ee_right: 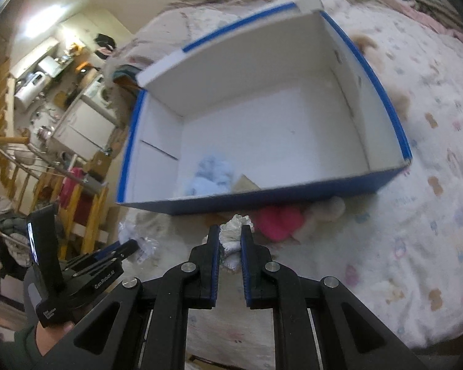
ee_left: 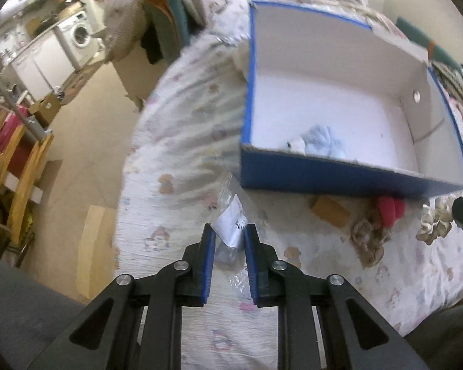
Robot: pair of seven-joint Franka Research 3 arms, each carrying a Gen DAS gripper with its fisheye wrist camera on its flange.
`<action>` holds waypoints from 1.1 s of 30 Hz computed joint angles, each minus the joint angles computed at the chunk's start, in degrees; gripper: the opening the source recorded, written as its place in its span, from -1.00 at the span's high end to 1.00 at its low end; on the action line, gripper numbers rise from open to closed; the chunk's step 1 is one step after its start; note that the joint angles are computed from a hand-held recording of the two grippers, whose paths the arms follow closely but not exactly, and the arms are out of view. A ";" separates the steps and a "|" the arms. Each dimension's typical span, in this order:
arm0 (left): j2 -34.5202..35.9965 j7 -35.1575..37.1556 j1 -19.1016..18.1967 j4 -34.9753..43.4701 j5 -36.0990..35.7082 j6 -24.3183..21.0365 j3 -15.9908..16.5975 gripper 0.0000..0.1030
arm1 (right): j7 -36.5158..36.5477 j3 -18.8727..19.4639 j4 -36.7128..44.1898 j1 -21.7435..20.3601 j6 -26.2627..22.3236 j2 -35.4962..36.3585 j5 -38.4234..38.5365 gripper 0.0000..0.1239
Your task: Organize soft objects
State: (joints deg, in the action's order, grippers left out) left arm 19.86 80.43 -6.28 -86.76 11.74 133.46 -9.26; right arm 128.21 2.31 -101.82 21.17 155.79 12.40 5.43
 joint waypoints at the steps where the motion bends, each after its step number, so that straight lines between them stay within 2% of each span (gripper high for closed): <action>1: -0.72 -1.10 -0.09 -0.68 0.26 0.70 0.25 0.67 | -0.38 0.19 -0.43 -0.11 1.40 -0.22 0.48 0.77; 8: -1.10 -4.47 0.59 0.93 -0.83 2.68 0.53 0.67 | -1.06 -0.16 -3.29 0.12 9.17 -2.35 0.19 0.77; 14: 0.58 -5.58 -0.29 5.01 1.80 3.73 0.89 0.67 | 3.37 -2.87 -2.58 1.63 11.66 -2.71 -7.01 0.77; 18: 3.78 -4.03 -1.06 11.14 2.60 2.40 0.61 0.67 | 4.15 -3.32 -1.10 1.26 11.69 -2.40 -9.38 0.77; 24: 8.83 -2.41 -2.31 19.97 2.56 1.94 0.53 0.81 | 3.94 -3.74 1.66 0.24 11.04 -1.15 -9.61 0.77; 26: 10.10 -1.51 -2.78 21.98 2.62 2.28 0.51 0.84 | 3.17 -3.75 2.59 -0.29 10.57 -0.66 -9.19 0.77; 33: 14.68 1.57 -3.24 29.02 -0.18 -1.53 -0.12 0.84 | 0.20 -3.27 5.41 -2.10 8.82 1.74 -5.55 0.77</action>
State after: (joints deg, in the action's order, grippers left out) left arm 34.54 82.00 -9.52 -57.74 11.55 131.93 -9.37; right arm 128.41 -0.96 -96.41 19.07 164.60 14.14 -0.13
